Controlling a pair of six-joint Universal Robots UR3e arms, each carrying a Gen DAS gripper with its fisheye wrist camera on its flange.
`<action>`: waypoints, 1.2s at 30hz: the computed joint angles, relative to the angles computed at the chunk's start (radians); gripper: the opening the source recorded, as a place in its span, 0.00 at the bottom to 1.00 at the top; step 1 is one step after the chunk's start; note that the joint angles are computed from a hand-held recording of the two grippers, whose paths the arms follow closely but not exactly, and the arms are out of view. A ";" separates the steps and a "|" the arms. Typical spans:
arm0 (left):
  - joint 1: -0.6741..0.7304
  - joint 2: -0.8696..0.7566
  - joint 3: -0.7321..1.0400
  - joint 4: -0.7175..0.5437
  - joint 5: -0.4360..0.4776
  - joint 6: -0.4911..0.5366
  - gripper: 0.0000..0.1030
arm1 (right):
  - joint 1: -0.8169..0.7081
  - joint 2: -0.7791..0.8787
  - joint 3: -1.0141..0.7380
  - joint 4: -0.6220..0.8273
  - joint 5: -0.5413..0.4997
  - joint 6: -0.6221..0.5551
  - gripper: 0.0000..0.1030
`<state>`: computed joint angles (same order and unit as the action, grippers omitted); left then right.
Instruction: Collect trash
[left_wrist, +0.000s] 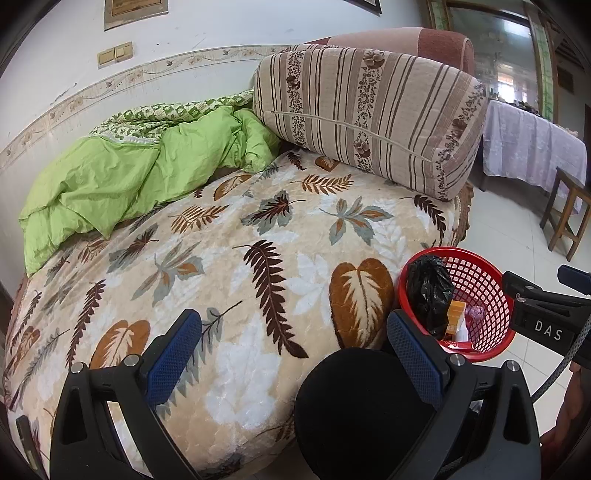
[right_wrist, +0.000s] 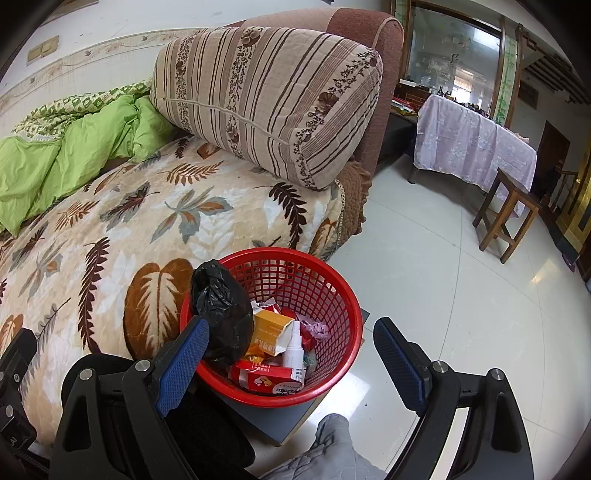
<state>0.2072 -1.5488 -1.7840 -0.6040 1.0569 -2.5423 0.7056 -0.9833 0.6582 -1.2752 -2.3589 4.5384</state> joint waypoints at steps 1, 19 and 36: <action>0.000 0.000 0.000 -0.002 -0.001 0.000 0.97 | 0.001 0.000 0.000 0.000 0.001 0.000 0.90; -0.001 0.001 0.000 0.001 0.001 -0.002 0.97 | 0.000 0.012 -0.018 0.003 0.002 -0.006 0.90; 0.001 0.006 -0.004 0.001 0.000 -0.002 0.97 | -0.001 0.014 -0.022 0.005 0.002 -0.007 0.90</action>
